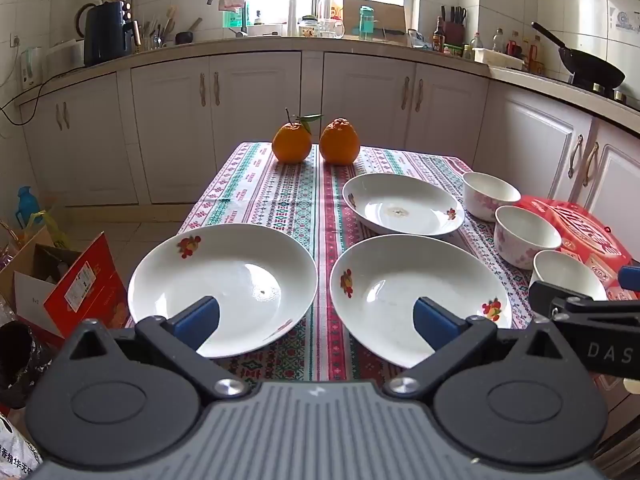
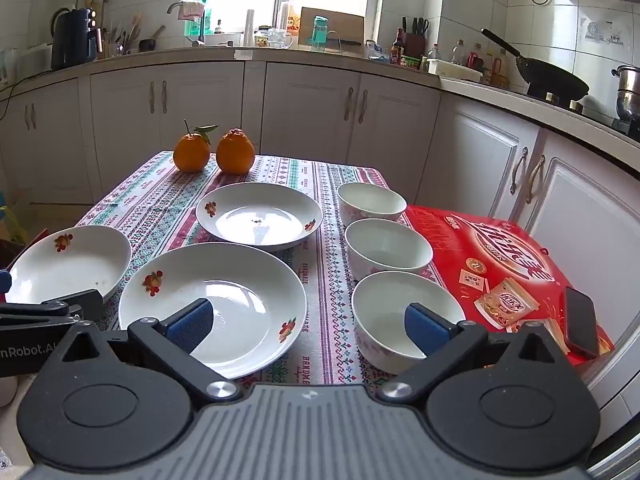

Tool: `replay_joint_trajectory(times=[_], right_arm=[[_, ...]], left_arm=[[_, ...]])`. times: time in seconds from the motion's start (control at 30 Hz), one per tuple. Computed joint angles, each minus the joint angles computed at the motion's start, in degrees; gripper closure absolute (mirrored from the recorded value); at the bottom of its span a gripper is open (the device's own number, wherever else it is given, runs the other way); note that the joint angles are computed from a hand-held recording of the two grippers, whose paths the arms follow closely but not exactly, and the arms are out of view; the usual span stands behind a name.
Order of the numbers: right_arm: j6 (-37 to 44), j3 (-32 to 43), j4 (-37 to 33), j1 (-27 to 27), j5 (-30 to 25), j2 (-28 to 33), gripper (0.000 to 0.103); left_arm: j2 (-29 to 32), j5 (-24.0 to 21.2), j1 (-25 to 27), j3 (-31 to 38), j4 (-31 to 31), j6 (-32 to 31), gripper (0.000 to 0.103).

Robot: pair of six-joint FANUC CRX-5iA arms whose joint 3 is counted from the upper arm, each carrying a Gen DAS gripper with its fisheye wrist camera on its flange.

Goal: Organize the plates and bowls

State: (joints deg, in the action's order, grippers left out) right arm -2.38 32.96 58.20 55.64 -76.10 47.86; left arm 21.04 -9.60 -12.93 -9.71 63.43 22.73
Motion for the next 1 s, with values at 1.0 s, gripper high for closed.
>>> replay_joint_trajectory(times=[1.0], right_arm=[[0.05,-0.03,0.70,0.04,-0.52,0.08,0.000]], left_arm=[[-0.41,0.00,-0.03,-0.28,0.42,-0.36,0.001]])
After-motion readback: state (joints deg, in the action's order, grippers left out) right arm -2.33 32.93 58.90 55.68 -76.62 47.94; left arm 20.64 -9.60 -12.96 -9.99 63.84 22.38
